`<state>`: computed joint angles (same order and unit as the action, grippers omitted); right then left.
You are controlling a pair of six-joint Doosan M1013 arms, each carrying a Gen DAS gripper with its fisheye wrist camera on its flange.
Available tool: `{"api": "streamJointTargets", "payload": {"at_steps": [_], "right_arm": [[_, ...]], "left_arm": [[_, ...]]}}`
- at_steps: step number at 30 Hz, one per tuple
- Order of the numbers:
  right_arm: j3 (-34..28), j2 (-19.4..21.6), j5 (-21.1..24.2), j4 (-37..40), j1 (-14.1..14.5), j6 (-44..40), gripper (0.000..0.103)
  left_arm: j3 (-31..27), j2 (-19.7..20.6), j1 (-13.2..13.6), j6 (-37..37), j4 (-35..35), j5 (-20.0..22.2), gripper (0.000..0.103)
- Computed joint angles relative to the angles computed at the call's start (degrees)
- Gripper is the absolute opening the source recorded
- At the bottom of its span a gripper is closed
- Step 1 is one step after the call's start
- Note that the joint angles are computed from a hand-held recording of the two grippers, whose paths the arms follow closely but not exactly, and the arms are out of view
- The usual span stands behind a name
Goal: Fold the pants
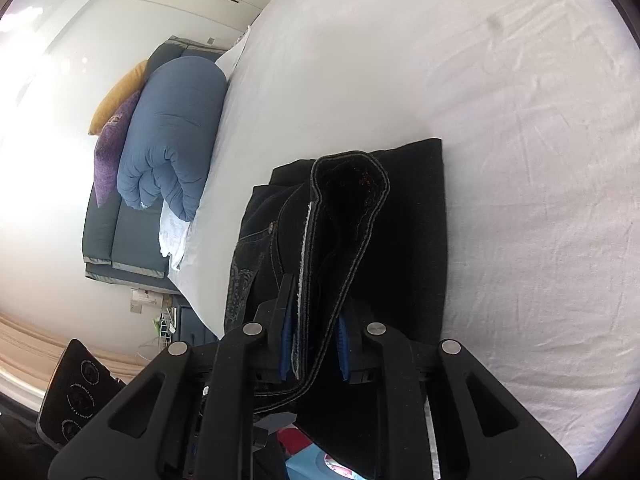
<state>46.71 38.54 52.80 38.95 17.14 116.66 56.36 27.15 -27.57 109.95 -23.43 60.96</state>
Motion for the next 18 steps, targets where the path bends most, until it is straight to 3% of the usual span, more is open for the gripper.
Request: {"api": "streamJointTargets", "payload": {"at_steps": [6,9,11,13,14,15,16,18], "right_arm": [[8.4,-2.5,-4.0,2.8,-0.7,-2.0,0.017],[9.7,-3.1,-5.1,2.0,-0.7,-2.5,0.016],[9.9,-3.1,-4.7,2.7,-0.8,-3.2,0.017],[11.1,-3.1,-4.9,7.9,-1.6,-4.9,0.017],[12.2,-3.3,-5.7,11.0,-2.0,-5.8,0.017],[13.3,-3.8,-6.7,12.7,-2.2,-6.5,0.018],[14.3,-4.4,-7.7,12.8,-2.3,-6.7,0.019],[15.4,-5.6,-8.9,11.8,-2.3,-6.6,0.02]], "left_arm": [[0.7,1.1,-1.2,-0.7,2.1,1.1,0.018],[1.0,1.1,-1.6,-0.6,2.5,0.4,0.019],[0.8,1.5,-1.7,-0.3,1.8,0.6,0.031],[1.3,1.4,-1.4,1.9,-1.0,0.3,0.061],[1.6,1.2,-1.2,3.2,-3.1,0.4,0.069],[1.6,1.0,-1.0,3.6,-4.2,0.8,0.083],[1.7,0.8,-0.6,3.9,-5.6,1.4,0.089],[1.6,0.3,0.5,4.3,-8.1,3.6,0.089]]}}
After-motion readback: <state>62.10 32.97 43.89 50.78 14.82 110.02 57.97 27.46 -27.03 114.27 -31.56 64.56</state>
